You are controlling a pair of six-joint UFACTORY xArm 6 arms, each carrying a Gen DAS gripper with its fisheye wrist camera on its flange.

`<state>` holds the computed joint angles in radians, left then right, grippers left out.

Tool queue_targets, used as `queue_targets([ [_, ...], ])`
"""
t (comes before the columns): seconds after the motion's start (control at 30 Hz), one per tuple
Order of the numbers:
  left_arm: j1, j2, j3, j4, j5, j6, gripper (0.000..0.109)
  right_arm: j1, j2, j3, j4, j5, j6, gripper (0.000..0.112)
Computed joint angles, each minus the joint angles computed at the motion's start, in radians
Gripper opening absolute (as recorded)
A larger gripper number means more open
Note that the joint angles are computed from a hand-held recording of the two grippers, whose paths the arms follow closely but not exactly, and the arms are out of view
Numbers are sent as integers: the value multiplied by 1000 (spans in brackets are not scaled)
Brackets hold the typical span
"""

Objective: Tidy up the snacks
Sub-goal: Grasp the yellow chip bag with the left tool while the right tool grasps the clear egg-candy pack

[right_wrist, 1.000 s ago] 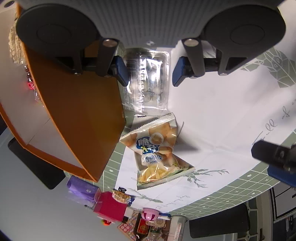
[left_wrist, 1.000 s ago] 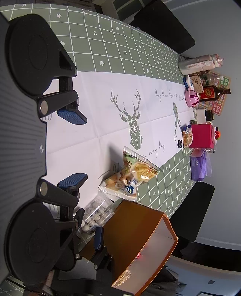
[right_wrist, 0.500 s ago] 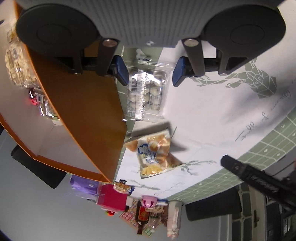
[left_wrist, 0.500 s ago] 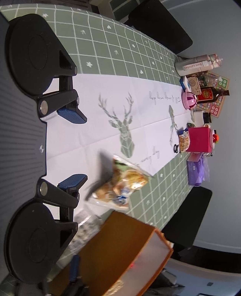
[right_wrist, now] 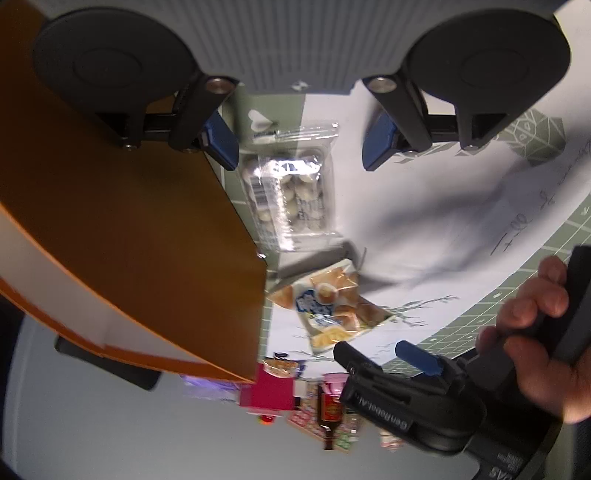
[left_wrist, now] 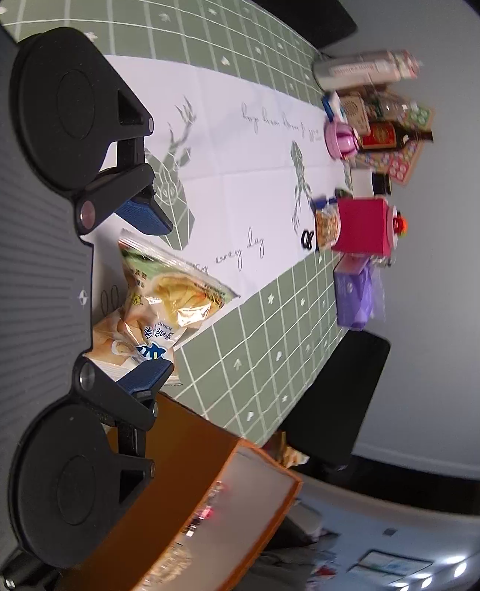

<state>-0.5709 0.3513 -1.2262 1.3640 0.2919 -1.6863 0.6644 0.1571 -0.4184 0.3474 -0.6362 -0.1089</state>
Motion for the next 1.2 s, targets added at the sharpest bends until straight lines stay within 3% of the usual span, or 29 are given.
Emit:
queue_targets([
  [0.13, -6, 49, -43, -41, 34, 93, 91, 2, 9, 1, 7, -24, 25, 72],
  [0.3, 31, 80, -47, -66, -53, 70, 95, 32, 17, 5, 71, -53, 23, 73],
  [0.33, 36, 78, -44, -68, -67, 66, 87, 36, 22, -2, 81, -52, 11, 73],
  [0.37, 40, 76, -41, -53, -80, 46, 86, 35, 24, -5, 79, -55, 8, 73],
  [0.43, 38, 64, -33, -38, -76, 38, 67, 28, 31, -10, 60, -60, 13, 72],
  [0.5, 35, 54, -20, -87, -82, 101, 66, 19, 37, -17, 39, -61, 2, 72],
  [0.63, 36, 25, 25, -151, -94, 183, 64, -19, 41, -24, -56, -52, -19, 60],
  [0.77, 52, -28, 96, -173, -117, 221, 57, -50, 19, -24, -150, -5, -49, 60],
  [0.83, 60, -59, 136, -172, -118, 230, 57, -40, 10, -23, -128, 7, -71, 60],
  [0.93, 70, -116, 204, -172, -104, 230, 57, 3, 11, -38, -33, 20, -150, 73],
  [1.03, 75, -178, 277, -219, -81, 264, 57, 16, 33, -56, -56, -17, -226, 86],
  [1.1, 75, -211, 317, -254, -70, 305, 56, 20, 66, -71, -68, -89, -289, 89],
  [1.2, 79, -256, 372, -293, -78, 339, 56, 7, 84, -106, -81, -81, -302, 89],
])
